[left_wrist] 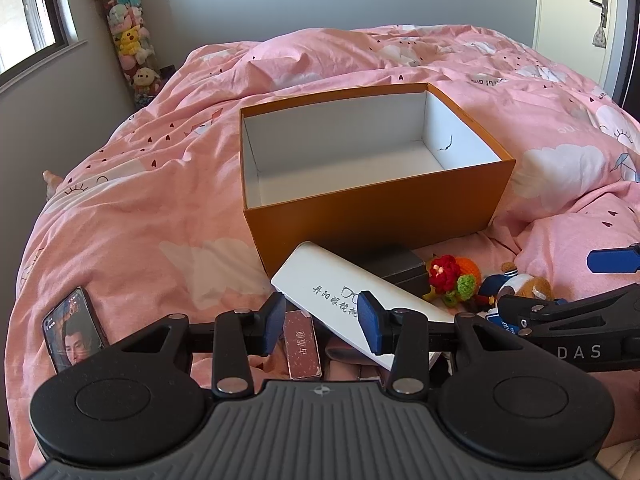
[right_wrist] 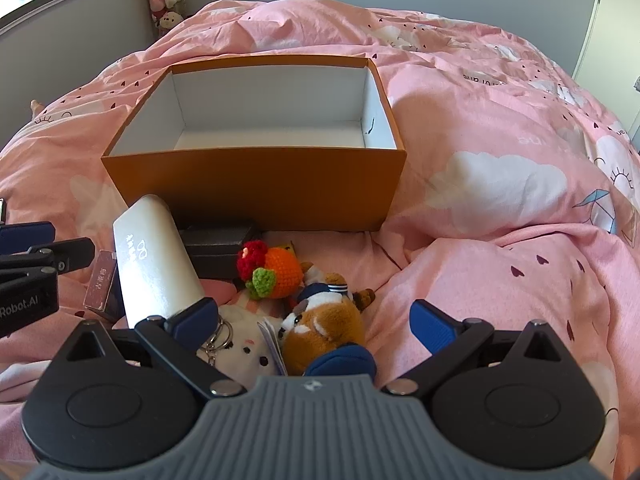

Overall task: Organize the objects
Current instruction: 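Move both grippers toward the objects in front of the orange box, then grasp the white glasses case with the right gripper while the left gripper approaches the brown cube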

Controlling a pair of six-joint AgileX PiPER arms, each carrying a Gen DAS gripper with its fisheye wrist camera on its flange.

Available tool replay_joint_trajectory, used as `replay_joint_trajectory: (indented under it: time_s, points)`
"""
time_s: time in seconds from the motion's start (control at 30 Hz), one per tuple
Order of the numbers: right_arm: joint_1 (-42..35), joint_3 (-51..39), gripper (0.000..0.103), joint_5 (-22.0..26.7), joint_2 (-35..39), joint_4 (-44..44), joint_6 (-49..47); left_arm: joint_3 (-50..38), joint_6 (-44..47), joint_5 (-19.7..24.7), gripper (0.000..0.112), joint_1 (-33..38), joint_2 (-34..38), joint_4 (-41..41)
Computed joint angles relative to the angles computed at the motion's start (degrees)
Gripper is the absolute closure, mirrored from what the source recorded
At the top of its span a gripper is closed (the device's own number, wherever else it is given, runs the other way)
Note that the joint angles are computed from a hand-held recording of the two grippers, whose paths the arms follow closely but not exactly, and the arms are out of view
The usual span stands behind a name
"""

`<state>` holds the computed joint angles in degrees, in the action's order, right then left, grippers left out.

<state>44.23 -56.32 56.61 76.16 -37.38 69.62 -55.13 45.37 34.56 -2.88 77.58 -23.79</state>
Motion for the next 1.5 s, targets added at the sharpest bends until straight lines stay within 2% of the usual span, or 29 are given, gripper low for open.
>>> replay_joint_trajectory:
  time_s: [0.17, 0.3, 0.47, 0.5, 0.63, 0.8, 0.83, 1.0, 1.17, 1.4, 1.5]
  points:
    - [-0.25, -0.07, 0.001, -0.19, 0.05, 0.45, -0.56, -0.87, 0.57, 1.76, 0.063, 0.48, 0.52, -0.64]
    - [-3.03, -0.18, 0.001, -4.15, -0.35, 4.04, -5.26, -5.22, 1.89, 7.18, 0.063, 3.26, 3.49, -2.58]
    - [-7.09, -2.63, 0.002, -7.43, 0.95, 8.97, -12.88, -10.56, 2.78, 10.71, 0.063, 6.68, 7.26, -4.04]
    - [-7.91, -3.27, 0.003, -8.11, 1.50, 9.95, -14.54, -11.90, 2.59, 11.65, 0.064, 7.32, 8.25, -4.05]
    - [-12.33, -6.83, 0.021, -10.71, 4.40, 18.24, -25.38, -16.73, -0.37, 14.30, 0.073, 8.51, 12.28, -1.75]
    - [-15.15, -12.22, 0.034, -12.21, 9.84, 28.21, -38.05, -20.45, -1.81, 17.66, 0.079, 9.31, 16.20, -0.16]
    - [-15.38, -13.58, 0.036, -12.01, 11.17, 29.99, -40.45, -20.82, -2.40, 17.78, 0.080, 9.13, 16.77, 0.45]
    - [-14.98, -20.74, 0.036, -9.48, 17.29, 35.10, -50.22, -22.47, -5.69, 17.93, 0.082, 8.12, 20.09, 4.10]
    - [-14.69, -29.30, 0.036, -3.74, 24.61, 37.75, -59.41, -25.45, -7.29, 19.81, 0.082, 8.16, 23.34, 4.96]
    - [-14.65, -37.11, 0.034, 2.01, 31.08, 38.85, -65.45, -28.39, -8.09, 21.71, 0.082, 7.94, 26.74, 5.02]
    - [-13.72, -41.51, 0.032, 6.03, 33.71, 37.89, -67.03, -28.83, -8.58, 22.09, 0.082, 7.68, 27.54, 5.01]
